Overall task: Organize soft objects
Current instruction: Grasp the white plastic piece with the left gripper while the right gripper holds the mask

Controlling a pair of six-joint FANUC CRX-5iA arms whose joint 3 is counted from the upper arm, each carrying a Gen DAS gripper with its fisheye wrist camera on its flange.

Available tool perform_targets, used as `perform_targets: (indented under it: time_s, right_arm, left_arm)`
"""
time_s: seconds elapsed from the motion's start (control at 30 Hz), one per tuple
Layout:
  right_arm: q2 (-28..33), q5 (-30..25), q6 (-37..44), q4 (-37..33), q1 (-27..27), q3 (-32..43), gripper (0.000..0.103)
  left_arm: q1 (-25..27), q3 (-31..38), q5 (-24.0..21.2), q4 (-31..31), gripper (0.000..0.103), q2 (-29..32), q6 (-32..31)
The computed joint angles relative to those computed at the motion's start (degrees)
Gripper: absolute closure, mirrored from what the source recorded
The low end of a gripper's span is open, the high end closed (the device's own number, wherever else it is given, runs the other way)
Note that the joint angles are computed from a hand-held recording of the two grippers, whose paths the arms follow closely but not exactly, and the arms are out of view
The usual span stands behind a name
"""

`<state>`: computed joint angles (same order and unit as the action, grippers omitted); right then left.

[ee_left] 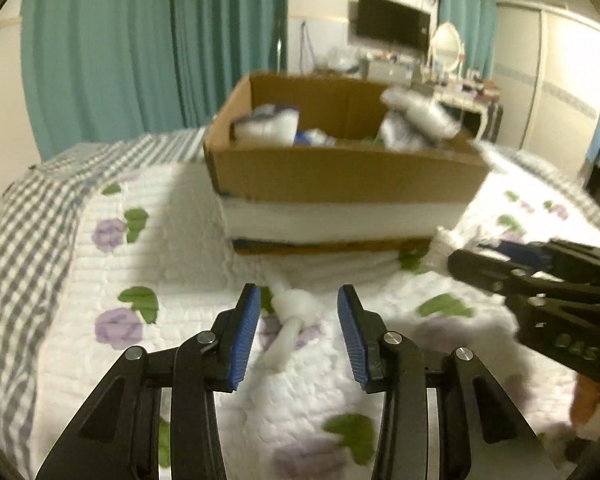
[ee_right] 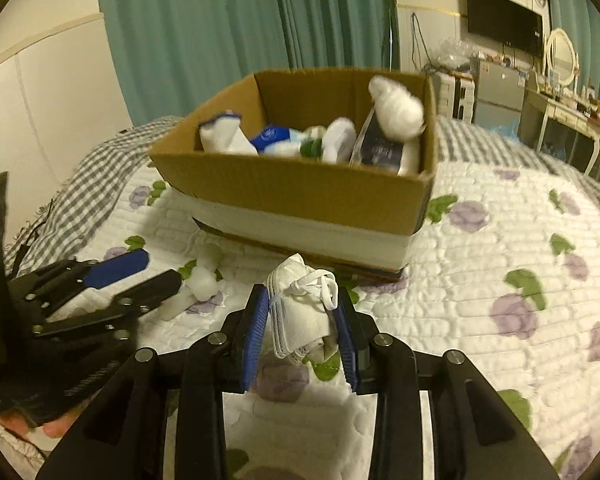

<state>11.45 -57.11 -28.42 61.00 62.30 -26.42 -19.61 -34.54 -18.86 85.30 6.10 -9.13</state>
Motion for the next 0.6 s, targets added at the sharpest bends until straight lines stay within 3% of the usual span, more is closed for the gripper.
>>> perform_targets:
  time_s: [0.27,0.43,0.5,0.57,0.6]
  right_arm:
    - [-4.2,-9.5,1.0,2.0,5.1,0.1,0.070]
    - [-6.8,-10.8,-1.7,3.3,5.8,-1.8,0.070]
    - [-7.0,-9.7,-2.4,3.3,5.4,-2.5,0.070]
    - [-6.4,-8.8,-2.2,2.8,5.0,-2.4,0.070]
    - [-6.1,-8.1,-2.2,2.5,4.7,-2.4,0.070]
  left_arm:
    - [-0.3,-1.4,-3.2,7.4,0.064,-6.3,-5.4]
    - [-1.4,-1.6,-2.4,10.7,0.059,-8.3,-7.5]
    - [-2.9,-1.9,0.7,11.9,0.023,-8.4,-8.2]
    - [-1.6,-1.1,1.0,5.6,0.020,-6.9,-1.9]
    - [-1.8,-0.9,1.3,5.4,0.020,-6.1,-1.2]
